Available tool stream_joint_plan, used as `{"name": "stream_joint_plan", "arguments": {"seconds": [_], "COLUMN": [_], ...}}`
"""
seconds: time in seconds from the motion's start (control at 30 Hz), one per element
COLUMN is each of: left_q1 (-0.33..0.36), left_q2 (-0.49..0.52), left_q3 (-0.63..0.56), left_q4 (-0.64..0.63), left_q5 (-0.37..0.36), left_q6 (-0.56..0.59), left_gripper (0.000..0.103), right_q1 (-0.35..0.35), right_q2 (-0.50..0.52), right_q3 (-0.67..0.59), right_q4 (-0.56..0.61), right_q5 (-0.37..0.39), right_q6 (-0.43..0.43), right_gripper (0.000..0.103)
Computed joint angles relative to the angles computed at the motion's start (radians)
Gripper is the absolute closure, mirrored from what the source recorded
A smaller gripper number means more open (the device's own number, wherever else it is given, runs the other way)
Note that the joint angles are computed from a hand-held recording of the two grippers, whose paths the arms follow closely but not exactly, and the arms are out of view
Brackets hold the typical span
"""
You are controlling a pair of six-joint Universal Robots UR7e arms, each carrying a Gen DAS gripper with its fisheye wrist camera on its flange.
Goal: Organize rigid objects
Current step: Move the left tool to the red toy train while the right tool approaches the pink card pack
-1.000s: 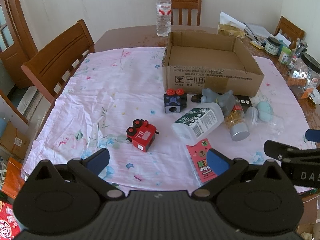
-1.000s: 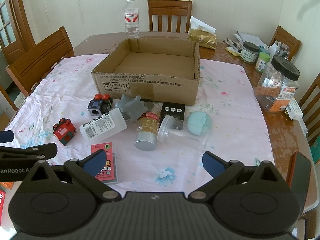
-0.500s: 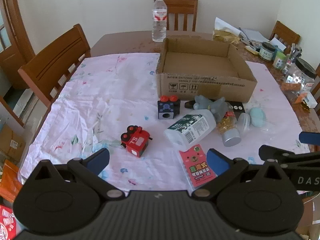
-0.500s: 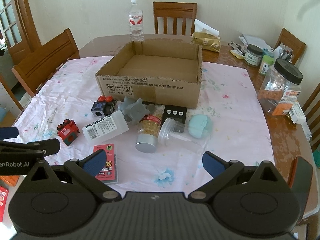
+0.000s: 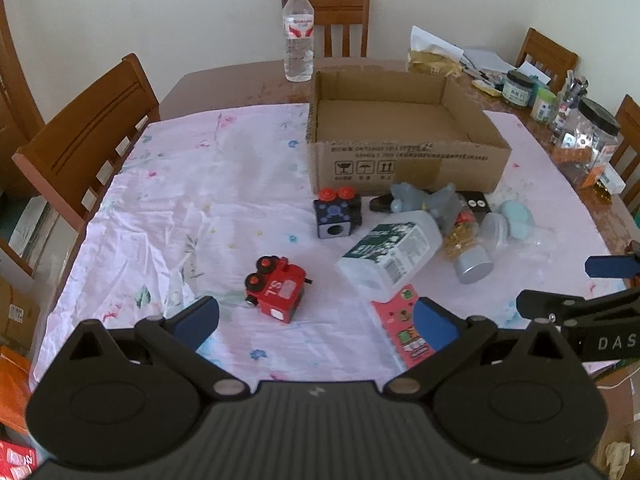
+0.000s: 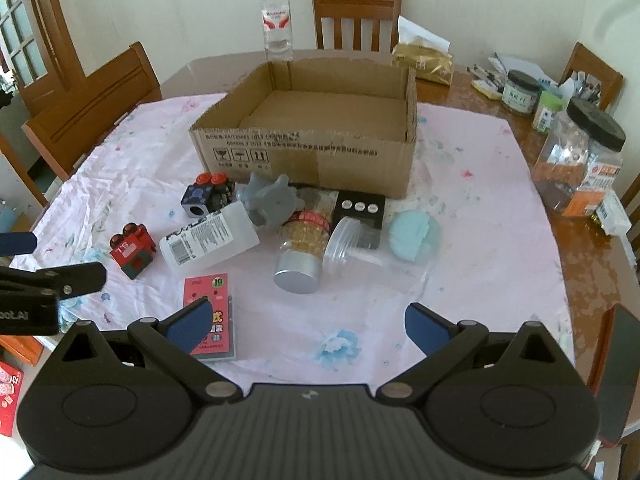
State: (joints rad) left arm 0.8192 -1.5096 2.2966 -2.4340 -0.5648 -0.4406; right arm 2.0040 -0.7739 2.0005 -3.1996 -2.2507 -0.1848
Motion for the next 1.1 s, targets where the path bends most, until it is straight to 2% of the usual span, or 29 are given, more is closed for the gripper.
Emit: {"name": "stream_joint_plan", "arguments": {"seconds": [0.33,0.5,0.63,0.83,1.1], "left_q1": [0.109,0.171,0.213,0.258,0.291], "left_q2": [0.000,0.013,0.025,0.050,0.084], "left_q3": [-0.017,-0.044,-0.070,-0.104,-0.136], "left_q4": [-0.139,-0.187,-0.200,-0.220,-0.192], "left_q5": [-0.050,-0.097,-0.124,-0.160,-0.193], "left_q6": [0.259,0.372,0.438,0.537,0.585], "left_gripper": [0.001,0.001,0.001,0.001,0.001], "right_q1": [0.007,0.015,0.024,0.031,0.024], "right_q2": [0.102,0.174,0.236,0.308,0.299], "right_q3": [-0.071,-0.136,-0.195,-0.247,-0.217], "right_q4": [0.046,0.098,0.145,0.155,0.130], "right_q5": [-0.015,-0.043,-0.081,-0.140,-0.199], "right_q6": [0.086,0.126,0.160,0.214,0.285], "right_gripper": [0.000,0.000,0.000,0.000,0.000]}}
